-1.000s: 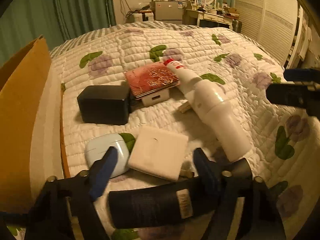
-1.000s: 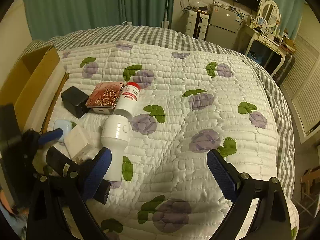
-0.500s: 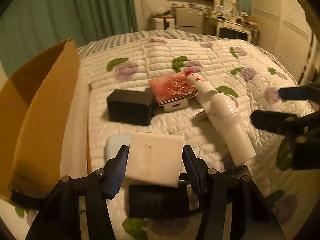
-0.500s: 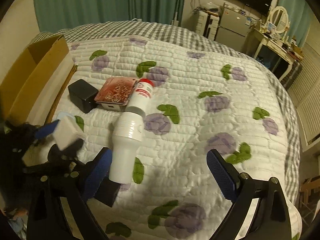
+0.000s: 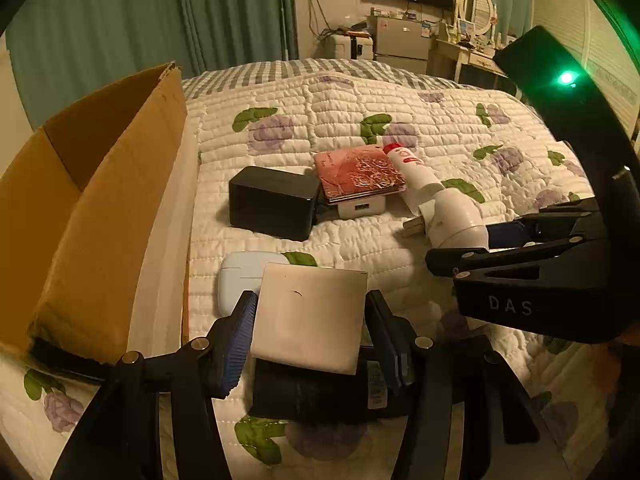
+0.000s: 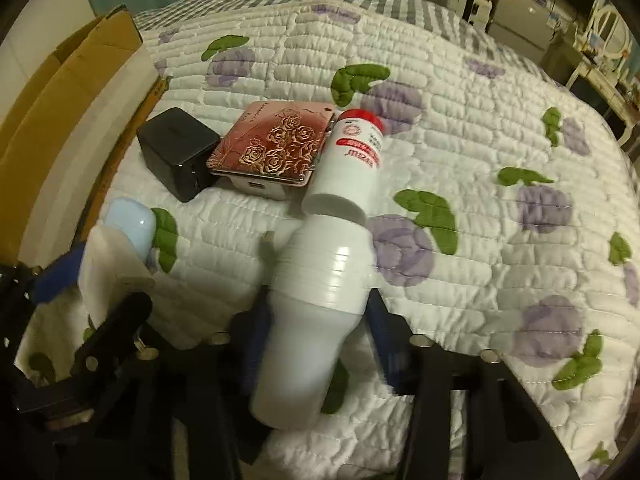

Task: Organize rigid objects
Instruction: 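Lift the white charger with the left gripper while the right gripper grasps the white thermos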

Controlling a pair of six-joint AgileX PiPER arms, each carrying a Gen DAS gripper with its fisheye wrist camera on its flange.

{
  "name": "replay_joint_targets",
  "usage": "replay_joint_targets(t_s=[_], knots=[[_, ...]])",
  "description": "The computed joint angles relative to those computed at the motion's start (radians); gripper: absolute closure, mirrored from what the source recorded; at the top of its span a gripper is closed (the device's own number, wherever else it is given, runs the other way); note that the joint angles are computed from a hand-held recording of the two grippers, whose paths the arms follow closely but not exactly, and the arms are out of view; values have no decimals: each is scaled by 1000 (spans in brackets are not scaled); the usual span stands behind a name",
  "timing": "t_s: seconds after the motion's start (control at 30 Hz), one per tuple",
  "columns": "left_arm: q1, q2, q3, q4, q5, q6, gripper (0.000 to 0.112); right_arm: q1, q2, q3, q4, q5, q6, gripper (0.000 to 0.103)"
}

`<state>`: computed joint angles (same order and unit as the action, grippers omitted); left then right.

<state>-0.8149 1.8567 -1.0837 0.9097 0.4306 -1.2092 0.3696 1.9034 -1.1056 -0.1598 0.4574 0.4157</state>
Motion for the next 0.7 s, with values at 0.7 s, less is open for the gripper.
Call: replay_joint_targets(t_s=[0.7], knots=[[-37, -376, 13, -202, 81, 304, 57, 209, -514, 128, -445, 318, 512, 59]])
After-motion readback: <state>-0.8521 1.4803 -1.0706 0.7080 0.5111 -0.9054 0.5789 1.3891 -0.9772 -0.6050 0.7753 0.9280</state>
